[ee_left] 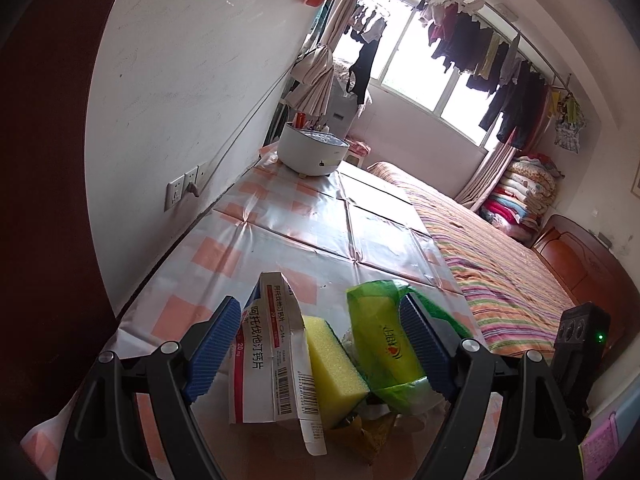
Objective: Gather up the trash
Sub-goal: 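Grasp the green wipes pack with the right gripper while the left gripper grasps the white medicine box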
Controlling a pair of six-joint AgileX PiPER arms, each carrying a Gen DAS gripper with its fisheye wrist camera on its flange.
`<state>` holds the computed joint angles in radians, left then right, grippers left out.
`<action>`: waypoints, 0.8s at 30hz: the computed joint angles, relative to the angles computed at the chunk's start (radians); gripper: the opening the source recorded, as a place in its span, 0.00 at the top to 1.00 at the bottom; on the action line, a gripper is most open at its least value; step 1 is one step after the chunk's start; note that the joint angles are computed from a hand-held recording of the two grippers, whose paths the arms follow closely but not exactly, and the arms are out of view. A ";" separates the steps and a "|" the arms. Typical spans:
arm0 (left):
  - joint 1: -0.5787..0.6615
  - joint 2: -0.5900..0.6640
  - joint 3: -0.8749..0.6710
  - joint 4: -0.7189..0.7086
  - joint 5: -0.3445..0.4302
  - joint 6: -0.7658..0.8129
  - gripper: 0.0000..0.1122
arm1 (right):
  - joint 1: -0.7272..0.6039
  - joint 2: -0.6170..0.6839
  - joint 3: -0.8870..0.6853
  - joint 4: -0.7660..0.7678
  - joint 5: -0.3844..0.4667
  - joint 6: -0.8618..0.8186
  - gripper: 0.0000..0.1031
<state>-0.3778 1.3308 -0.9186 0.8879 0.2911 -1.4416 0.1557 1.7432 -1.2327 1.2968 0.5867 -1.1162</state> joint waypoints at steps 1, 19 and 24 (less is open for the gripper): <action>0.004 0.000 0.001 -0.016 -0.003 0.015 0.29 | -0.008 -0.017 0.015 0.033 0.001 -0.027 0.89; -0.137 0.072 -0.057 -0.067 0.265 0.145 0.29 | -0.261 -0.180 0.199 0.280 0.177 -0.177 0.89; -0.148 0.039 0.027 -0.149 0.277 0.268 0.29 | -0.256 -0.186 0.199 0.291 0.177 -0.182 0.89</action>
<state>-0.5259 1.3699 -0.8921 0.7388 0.5685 -1.1735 -0.1006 1.5576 -1.0338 1.5878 0.7636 -1.2982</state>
